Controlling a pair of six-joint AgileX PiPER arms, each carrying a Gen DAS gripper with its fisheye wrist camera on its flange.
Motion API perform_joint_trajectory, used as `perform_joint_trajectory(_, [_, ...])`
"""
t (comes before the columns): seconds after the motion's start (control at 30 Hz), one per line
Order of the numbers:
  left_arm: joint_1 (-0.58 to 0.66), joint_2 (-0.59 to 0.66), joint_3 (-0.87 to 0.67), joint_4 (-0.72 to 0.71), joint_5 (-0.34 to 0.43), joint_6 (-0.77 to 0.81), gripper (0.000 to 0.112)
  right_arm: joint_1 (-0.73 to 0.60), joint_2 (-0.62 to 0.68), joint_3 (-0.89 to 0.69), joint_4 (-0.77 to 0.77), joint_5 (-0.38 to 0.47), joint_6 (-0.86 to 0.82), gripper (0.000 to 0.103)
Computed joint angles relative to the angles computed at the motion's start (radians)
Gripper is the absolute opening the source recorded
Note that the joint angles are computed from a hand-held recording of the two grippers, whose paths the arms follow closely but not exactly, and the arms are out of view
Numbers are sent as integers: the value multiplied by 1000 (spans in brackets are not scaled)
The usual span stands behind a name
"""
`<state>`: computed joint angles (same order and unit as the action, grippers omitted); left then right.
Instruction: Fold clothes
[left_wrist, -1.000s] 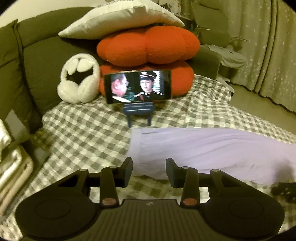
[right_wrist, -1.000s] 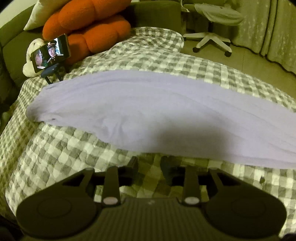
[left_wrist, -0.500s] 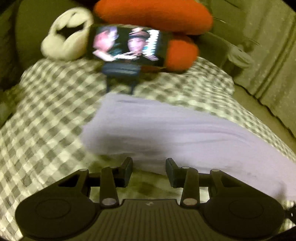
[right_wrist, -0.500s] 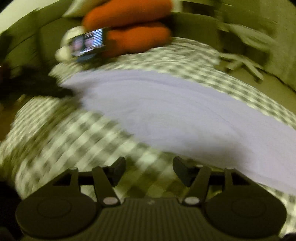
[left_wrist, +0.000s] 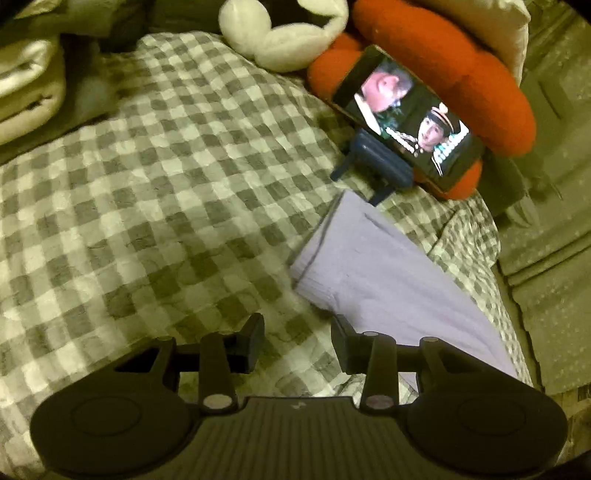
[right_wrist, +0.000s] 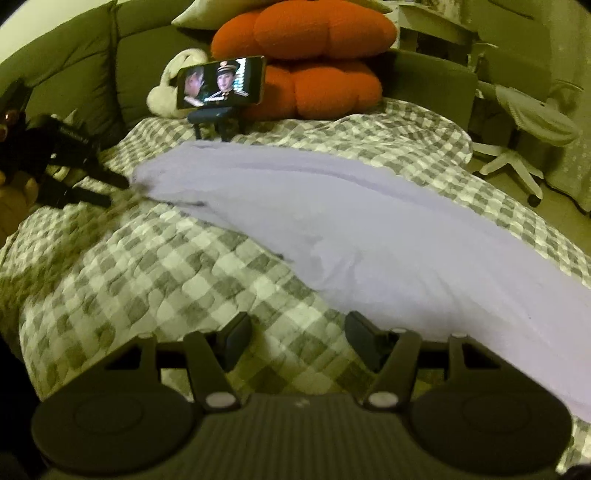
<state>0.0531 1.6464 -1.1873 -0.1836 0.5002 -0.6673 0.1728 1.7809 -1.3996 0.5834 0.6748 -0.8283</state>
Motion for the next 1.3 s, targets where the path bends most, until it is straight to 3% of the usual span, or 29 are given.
perform_joint_trajectory(0.2, [-5, 88, -59, -61, -69, 9, 48, -9, -4, 27, 64, -26, -66, 56])
perform_joint_trajectory(0.3, [-15, 127, -117, -4, -56, -29, 47, -10, -1, 33, 86, -34, -91, 56])
perform_joint_trajectory(0.33, [-26, 138, -140, 59, -37, -69, 43, -10, 0, 36, 96, -38, -102, 56])
perform_joint_trajectory(0.4, [-52, 158, -184, 191, 9, -149, 19, -10, 2, 42, 116, -46, -127, 57])
perform_joint_trajectory(0.6, [-77, 170, -227, 310, 44, -221, 11, 5, 12, 47, 144, -93, -143, 55])
perform_joint_trajectory(0.77, [-87, 136, -209, 380, 30, -269, 10, 16, 14, 59, 149, -160, -147, 54])
perform_joint_trajectory(0.97, [-91, 146, -221, 392, 50, -252, 10, 5, 9, 46, 123, -152, -92, 53])
perform_joint_trajectory(1.13, [-101, 156, -232, 388, 73, -242, 12, -13, -22, 35, 102, -23, -50, 54])
perform_joint_trajectory(1.23, [-111, 146, -231, 404, 88, -246, 14, 5, -26, 48, 48, -36, -20, 54])
perform_joint_trajectory(1.3, [-137, 139, -233, 489, 108, -290, 17, 12, -22, 45, 19, -46, 8, 54])
